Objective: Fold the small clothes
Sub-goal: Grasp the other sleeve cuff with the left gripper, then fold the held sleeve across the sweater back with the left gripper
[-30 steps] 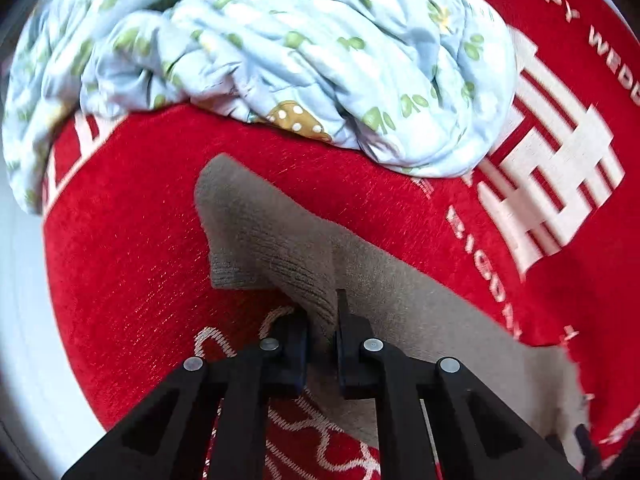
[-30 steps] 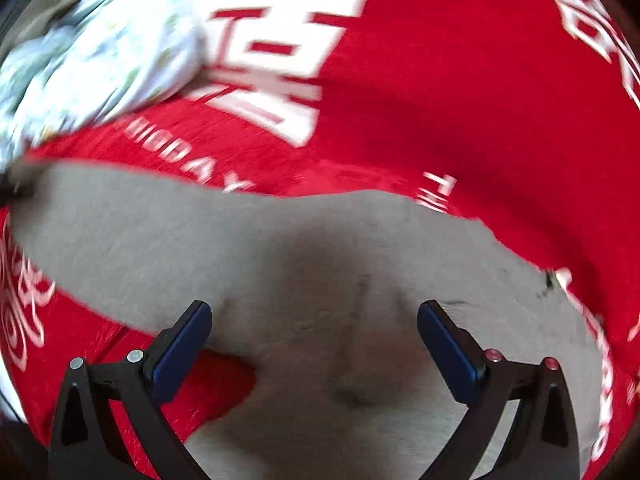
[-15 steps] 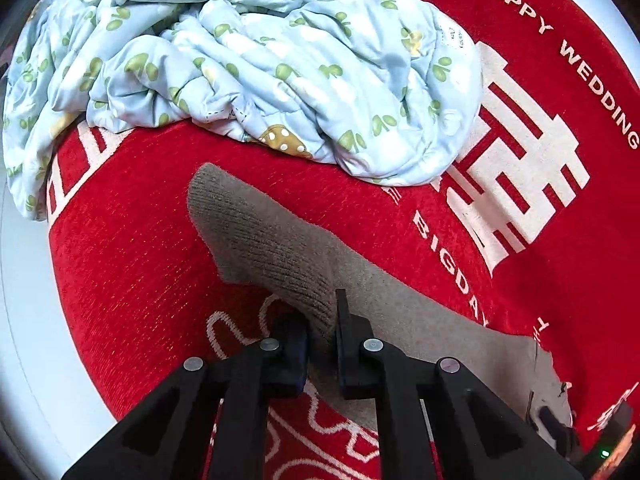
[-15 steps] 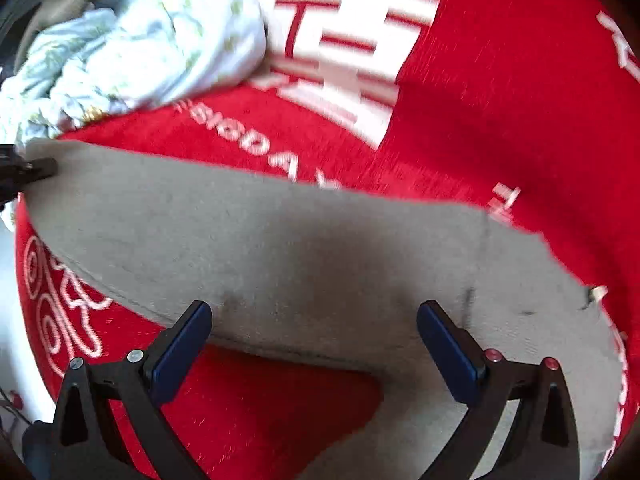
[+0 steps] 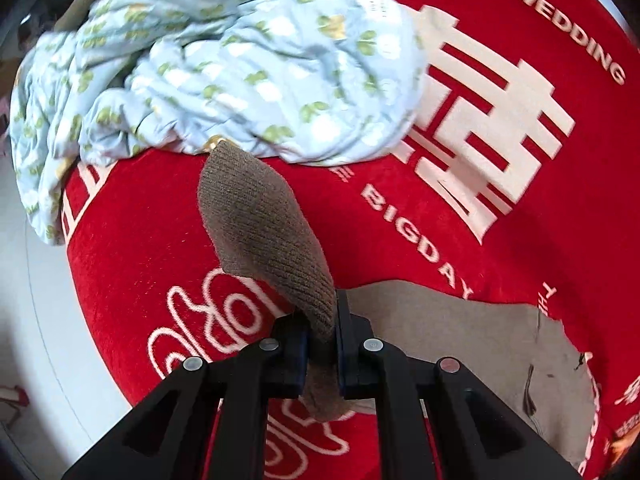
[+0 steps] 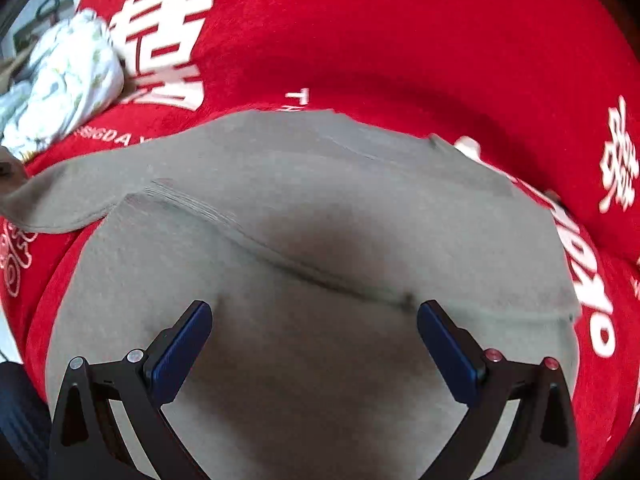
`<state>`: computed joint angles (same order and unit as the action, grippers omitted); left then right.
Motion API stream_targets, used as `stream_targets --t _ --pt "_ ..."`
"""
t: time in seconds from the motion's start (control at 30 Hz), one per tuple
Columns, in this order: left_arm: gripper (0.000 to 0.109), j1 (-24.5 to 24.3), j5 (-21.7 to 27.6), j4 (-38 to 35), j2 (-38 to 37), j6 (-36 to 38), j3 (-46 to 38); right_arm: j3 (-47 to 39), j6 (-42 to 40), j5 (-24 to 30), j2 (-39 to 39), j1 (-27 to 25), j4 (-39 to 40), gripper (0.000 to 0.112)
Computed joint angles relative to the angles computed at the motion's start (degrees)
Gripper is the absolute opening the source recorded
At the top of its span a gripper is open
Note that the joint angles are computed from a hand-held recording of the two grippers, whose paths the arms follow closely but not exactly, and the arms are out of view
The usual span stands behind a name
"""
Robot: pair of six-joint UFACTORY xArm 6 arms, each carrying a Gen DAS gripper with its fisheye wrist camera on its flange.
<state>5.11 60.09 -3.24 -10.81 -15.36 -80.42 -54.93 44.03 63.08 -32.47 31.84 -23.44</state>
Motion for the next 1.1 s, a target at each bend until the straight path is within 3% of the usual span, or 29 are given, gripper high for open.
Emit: stream_targets --t 0.37,0.53,0.87,1.1 --pt "0.012 -14.4 6.6 12.6 2.5 -9.6 -7.8 13.2 -8.9 -9.4 -13.2 -3.6 5.2 0.102" --pt "0.012 -20.4 10.2 17.0 4.7 -13.5 -11.1 19.5 -13.2 -15.6 -20.3 -8.3 13.7 0.102" --pt "0.012 -31.6 13.6 20.7 8.4 -16.8 -18.1 20.9 -16.6 -12.1 -24.4 -9.5 14.7 0.102" --pt "0.012 -37.4 16.2 19.2 12.0 -17.3 -23.0 21.5 -18.2 -9.9 -26.9 -9.9 14.8 0.102"
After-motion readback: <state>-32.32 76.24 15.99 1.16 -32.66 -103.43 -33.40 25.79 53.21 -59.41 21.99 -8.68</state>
